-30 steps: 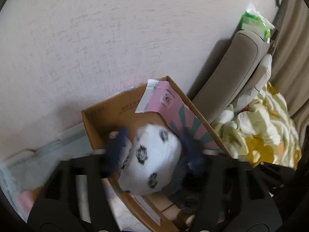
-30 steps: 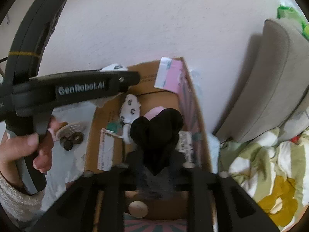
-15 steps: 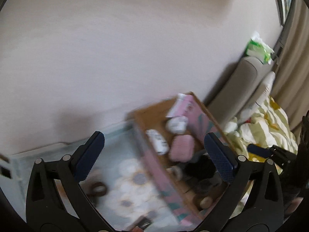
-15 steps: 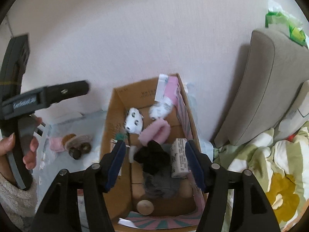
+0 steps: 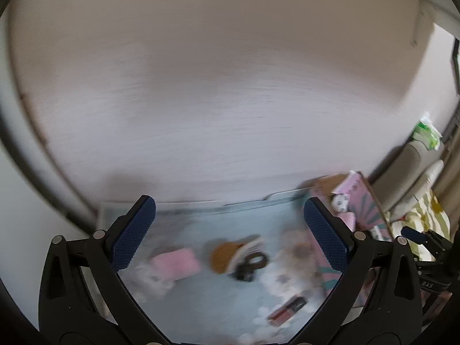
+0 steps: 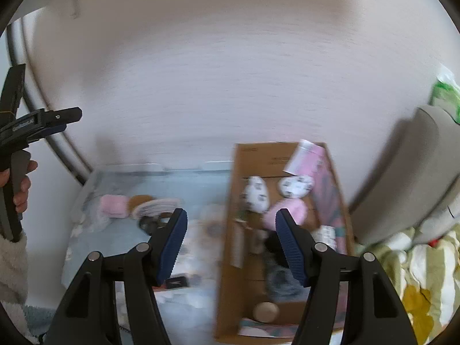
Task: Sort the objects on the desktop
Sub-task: 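Move both tools back over the tray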
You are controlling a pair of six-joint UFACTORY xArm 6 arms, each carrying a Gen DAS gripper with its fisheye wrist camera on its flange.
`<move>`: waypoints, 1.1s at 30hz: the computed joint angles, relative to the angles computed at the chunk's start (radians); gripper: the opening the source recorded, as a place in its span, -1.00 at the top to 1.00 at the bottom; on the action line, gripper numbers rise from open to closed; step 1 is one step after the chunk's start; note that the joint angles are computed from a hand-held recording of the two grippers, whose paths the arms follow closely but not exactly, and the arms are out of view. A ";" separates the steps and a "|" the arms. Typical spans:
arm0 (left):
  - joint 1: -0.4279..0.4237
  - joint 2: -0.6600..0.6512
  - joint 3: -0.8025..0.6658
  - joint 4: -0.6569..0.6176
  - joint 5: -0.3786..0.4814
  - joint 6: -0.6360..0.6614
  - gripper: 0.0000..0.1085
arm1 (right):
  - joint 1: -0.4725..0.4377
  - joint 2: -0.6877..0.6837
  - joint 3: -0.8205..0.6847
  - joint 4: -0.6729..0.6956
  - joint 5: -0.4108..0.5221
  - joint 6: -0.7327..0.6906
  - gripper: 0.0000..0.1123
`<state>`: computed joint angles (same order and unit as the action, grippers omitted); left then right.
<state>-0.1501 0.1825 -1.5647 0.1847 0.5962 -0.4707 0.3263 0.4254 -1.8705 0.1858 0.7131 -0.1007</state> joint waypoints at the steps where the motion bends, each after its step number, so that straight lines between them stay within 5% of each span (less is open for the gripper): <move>1: 0.011 -0.023 0.031 0.008 -0.003 -0.008 -0.89 | 0.008 0.000 0.002 0.002 -0.003 -0.004 -0.06; 16: 0.099 -0.225 0.478 0.021 -0.135 0.059 -0.89 | 0.138 0.013 0.101 0.080 -0.051 -0.099 -0.07; 21: 0.088 -0.195 0.568 0.176 -0.204 0.065 -0.89 | 0.159 -0.018 0.222 0.084 -0.093 -0.101 -0.07; 26: 0.105 -0.108 0.604 0.147 -0.300 0.134 -0.89 | 0.181 -0.041 0.360 -0.015 -0.189 -0.031 -0.43; 33: 0.125 -0.007 0.602 0.063 -0.389 0.227 -0.89 | 0.198 0.037 0.365 -0.094 -0.239 -0.011 -0.43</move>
